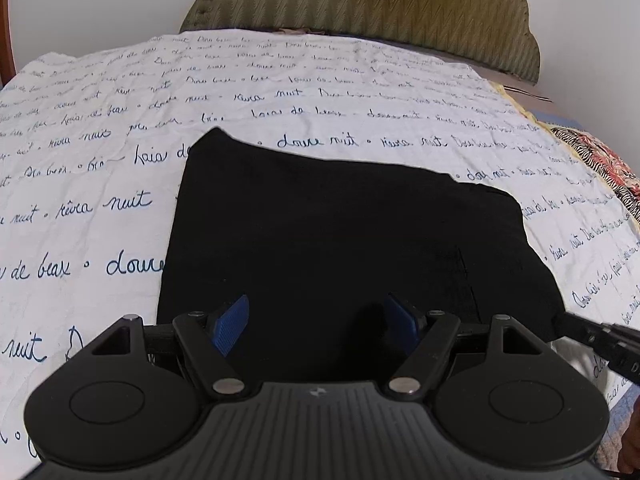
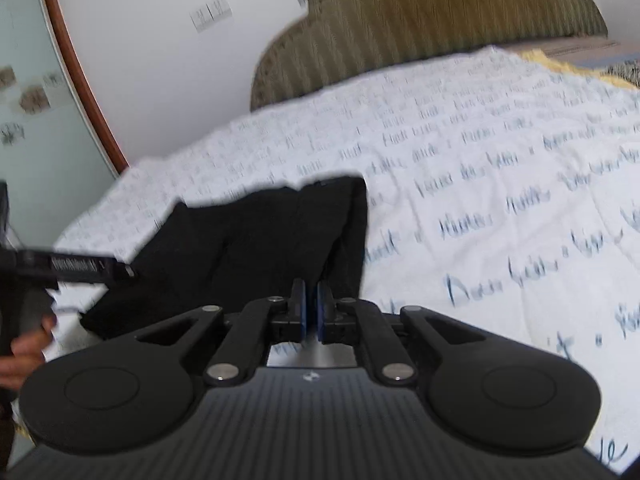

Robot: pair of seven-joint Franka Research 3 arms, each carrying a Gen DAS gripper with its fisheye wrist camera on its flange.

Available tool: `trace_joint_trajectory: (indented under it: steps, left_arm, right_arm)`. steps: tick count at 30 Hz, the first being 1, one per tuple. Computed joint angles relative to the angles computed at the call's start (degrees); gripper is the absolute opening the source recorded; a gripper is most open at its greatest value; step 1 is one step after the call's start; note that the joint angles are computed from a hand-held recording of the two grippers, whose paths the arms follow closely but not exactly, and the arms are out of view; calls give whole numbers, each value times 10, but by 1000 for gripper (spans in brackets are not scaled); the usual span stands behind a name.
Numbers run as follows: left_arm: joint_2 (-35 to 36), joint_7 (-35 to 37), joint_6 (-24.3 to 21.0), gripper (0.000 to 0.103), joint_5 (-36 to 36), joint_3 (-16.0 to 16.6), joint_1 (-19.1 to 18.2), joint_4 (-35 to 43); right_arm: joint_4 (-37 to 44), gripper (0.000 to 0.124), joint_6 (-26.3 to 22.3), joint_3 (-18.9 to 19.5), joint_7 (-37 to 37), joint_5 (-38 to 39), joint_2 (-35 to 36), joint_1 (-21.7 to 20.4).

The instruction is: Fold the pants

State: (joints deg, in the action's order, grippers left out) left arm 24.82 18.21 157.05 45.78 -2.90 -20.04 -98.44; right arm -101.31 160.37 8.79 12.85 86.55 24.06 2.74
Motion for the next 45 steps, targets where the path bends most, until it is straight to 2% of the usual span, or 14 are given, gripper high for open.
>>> trace_joint_trajectory:
  steps: [2,4,8,12,16,18,24,27,31,34,36,39,42,45]
  left_arm:
    - [-3,-4,-2,74,6,3,-2,-1]
    - [-6,-8,-6,74,11,5,-3,0]
    - [7,2,-22,74,3,1,2,27]
    - [33,11,-41,75,12,12,-3,77]
    - [80,79,-109,79,-13,6,0,145]
    - [88,99,-133,79,-33,3,4,154]
    - [71,70,-43,79,-56,9,34,126]
    - [113,100,-23,79,-124,-10,68,177]
    - [185,142,-57,79,-201,-18,86,269]
    - [163,119,-41,79,-184,20,57,238]
    - [132,88,-38,79,-134,53,23,199]
    - [84,59,-14,80,-84,57,7,130]
    - [54,69,-7,80,-72,33,13,81]
    - [46,65,-46,80,-54,30,5,66]
  right_arm:
    - [2,8,5,-3,23,-7,3,0]
    - [9,25,26,3,-8,34,0,-4]
    - [66,24,46,-2,-67,68,16,10]
    - [195,24,-8,-33,86,-154,110,44]
    - [375,23,-70,-108,256,-329,240,95]
    - [435,21,-78,-111,337,-416,285,93]
    - [342,23,-34,-36,246,-393,220,52]
    - [385,22,-42,-59,302,-459,254,70]
    - [467,20,-74,-63,377,-507,310,64]
    - [384,21,-17,-28,350,-506,260,47]
    - [298,21,37,31,288,-481,207,9]
    - [197,21,50,118,186,-415,142,-64]
    - [128,21,52,106,138,-397,98,-61]
    - [95,24,76,82,129,-395,87,-43]
